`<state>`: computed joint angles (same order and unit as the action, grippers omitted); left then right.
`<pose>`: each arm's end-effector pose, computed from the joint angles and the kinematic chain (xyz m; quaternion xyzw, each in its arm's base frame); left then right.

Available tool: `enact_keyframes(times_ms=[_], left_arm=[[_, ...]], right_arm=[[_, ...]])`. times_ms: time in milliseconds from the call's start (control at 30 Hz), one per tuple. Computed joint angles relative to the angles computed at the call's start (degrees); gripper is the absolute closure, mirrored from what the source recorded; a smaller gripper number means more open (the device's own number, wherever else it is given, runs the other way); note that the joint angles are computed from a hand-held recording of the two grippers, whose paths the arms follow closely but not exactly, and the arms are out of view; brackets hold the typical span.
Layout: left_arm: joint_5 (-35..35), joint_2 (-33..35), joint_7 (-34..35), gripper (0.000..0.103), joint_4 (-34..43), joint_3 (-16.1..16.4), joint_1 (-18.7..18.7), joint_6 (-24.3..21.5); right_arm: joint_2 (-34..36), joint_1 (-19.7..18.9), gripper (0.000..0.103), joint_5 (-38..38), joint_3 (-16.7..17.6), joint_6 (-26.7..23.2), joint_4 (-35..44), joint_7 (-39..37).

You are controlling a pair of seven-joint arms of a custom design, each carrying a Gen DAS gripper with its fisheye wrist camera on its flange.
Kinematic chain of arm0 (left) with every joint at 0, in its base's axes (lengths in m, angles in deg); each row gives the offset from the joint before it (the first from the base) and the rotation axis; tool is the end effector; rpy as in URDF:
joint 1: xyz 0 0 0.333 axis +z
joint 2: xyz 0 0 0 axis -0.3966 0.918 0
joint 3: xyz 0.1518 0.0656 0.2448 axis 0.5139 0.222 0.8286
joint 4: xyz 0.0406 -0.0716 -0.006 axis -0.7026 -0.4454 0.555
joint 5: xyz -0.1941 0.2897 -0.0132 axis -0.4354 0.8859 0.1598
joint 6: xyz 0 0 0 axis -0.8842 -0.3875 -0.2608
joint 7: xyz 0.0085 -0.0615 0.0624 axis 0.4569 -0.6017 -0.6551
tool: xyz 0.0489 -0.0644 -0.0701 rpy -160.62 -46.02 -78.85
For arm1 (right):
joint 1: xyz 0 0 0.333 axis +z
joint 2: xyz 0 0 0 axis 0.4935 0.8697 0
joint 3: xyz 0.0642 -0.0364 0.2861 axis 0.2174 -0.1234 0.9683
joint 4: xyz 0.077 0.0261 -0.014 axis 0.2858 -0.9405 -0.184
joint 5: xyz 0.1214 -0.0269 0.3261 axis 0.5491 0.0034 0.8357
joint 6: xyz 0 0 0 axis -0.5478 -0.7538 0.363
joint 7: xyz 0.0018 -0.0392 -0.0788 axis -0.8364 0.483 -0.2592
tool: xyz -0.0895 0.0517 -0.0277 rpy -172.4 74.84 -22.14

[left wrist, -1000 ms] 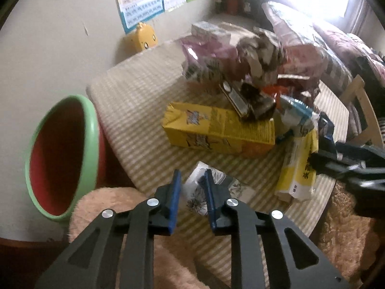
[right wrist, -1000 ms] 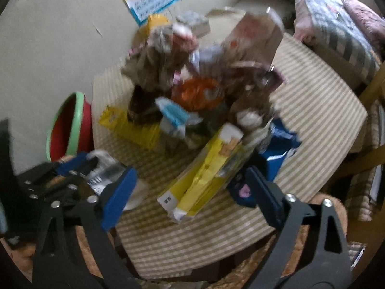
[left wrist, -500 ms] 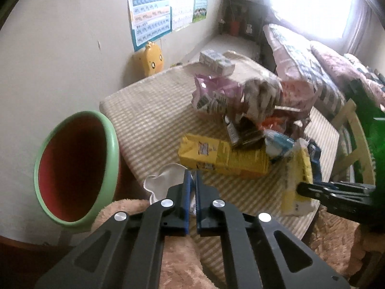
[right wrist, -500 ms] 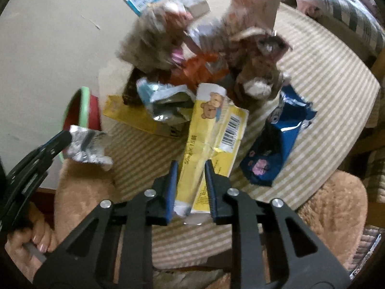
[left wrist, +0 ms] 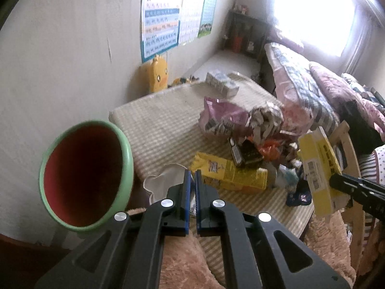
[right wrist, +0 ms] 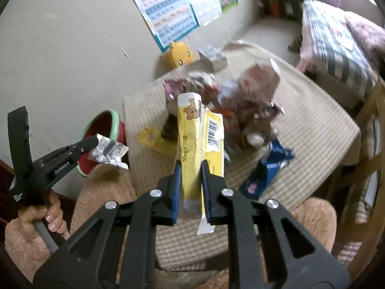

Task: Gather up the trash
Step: 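Drop the white wrapper and yellow carton into the red bucket with both grippers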

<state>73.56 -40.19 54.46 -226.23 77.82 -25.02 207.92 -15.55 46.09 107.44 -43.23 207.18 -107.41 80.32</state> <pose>0.4691 -0.0847 0.4144 -0.7127 0.6165 -0.2617 0.2086 0.4949 0.1520 0.4287 -0.7454 0.5732 -0.0506 0.3364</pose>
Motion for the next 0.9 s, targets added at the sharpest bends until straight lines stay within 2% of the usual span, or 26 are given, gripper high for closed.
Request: enact_keyframes(times_ms=[133,233,367,567,667,733,800,833,867,900], left_arm=[[7.42,-1.77,-6.52,0.102,-0.09,-1.57,3.86,0.81],[16.03,-3.16,-14.47,0.102,0.39,-3.12,8.5,0.35],[23.76,-4.36,-21.85,0.102,0.34,-2.31,12.67,-1.2],[30.42,-3.05,-25.84,0.102,0.35,0.95,16.34,-2.32],[27.6,-0.11,-21.9,0.102,1.32,3.81,16.5,-1.2],[27.37,1.29,-21.32,0.102,2.16,4.4,17.04,-1.05],[28.77,2.84,-22.55,0.097,3.5,4.74,17.78,-1.13],[29.48,3.15,-23.4,0.087,3.73,4.85,17.91,-1.38],[29.94,3.59,-23.88,0.074,4.04,5.1,18.07,-1.29],[32.36,3.33,-26.28,0.067,3.95,5.04,18.25,-1.44]], right_arm=[[1.42,0.79,0.086,4.09,0.65,-0.75,3.47,-4.53],[3.73,1.56,0.086,6.01,1.56,-2.3,7.17,-6.91],[9.69,3.05,0.086,6.86,3.55,-6.55,14.99,-8.66],[24.05,7.2,0.086,-0.24,6.33,-13.35,32.68,-4.14],[30.72,9.92,0.086,-5.55,6.47,-16.11,41.44,0.9],[34.39,11.31,0.084,-8.36,6.36,-17.43,46.35,4.04],[36.98,12.44,0.064,-10.42,6.06,-17.61,49.8,7.24],[37.39,12.61,0.052,-11.02,6.02,-17.17,50.35,8.1],[37.68,12.79,0.046,-11.42,6.09,-16.35,50.63,8.71],[37.73,12.62,0.045,-11.71,6.31,-16.28,50.74,8.82]])
